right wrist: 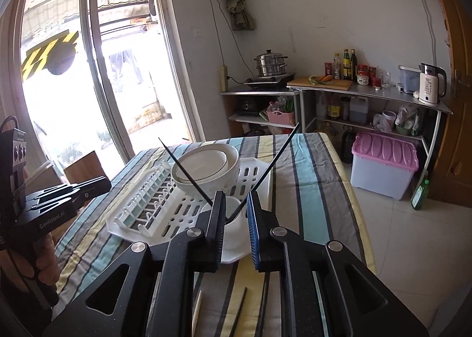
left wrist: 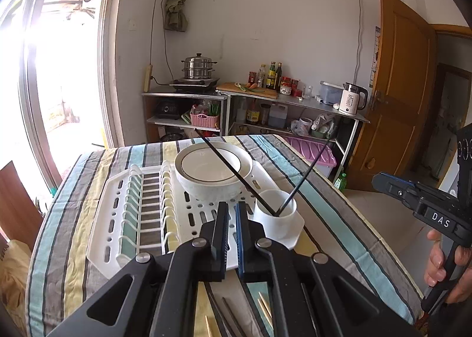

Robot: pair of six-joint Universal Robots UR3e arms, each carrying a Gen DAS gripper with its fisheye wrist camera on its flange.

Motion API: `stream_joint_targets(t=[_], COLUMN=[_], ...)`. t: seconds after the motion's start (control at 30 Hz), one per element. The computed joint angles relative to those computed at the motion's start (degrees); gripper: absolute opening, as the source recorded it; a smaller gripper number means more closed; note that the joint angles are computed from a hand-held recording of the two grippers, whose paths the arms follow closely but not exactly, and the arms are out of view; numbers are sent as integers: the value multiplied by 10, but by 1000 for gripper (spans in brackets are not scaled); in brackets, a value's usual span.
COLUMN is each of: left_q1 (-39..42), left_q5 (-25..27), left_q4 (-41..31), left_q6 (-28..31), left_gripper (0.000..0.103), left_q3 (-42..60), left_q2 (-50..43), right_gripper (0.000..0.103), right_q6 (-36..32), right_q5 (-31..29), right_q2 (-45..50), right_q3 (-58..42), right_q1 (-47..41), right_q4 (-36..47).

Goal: Organize utensils
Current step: 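Withdraw both tools from the cup back toward the wooden chopsticks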

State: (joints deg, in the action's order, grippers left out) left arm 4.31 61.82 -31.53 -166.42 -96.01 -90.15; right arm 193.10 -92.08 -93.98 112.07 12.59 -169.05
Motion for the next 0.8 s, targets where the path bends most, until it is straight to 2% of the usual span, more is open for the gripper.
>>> stream_joint_targets(t=[0.13,0.4,0.53,0.8], left_q1=[27,111,162,272], left_q5=[-13,-69,-101,-160], left_q4=[26,-16,-75,-243], left_q6=[9,56,95,201], left_gripper=[4,4,4,5], left_q3=[-132,-291,-338,-386], left_q2=[115,307,386,512], right_gripper=[15,20,22,24], right_q6=[17,53,75,98], right_q5=[-24,-103,-128,-147], right_q2=[-34,-61,-65,-65], right_q3=[60,129,156,183], right_q1=[46,143,177,203], right_q4=[-29,-62,-74,-75])
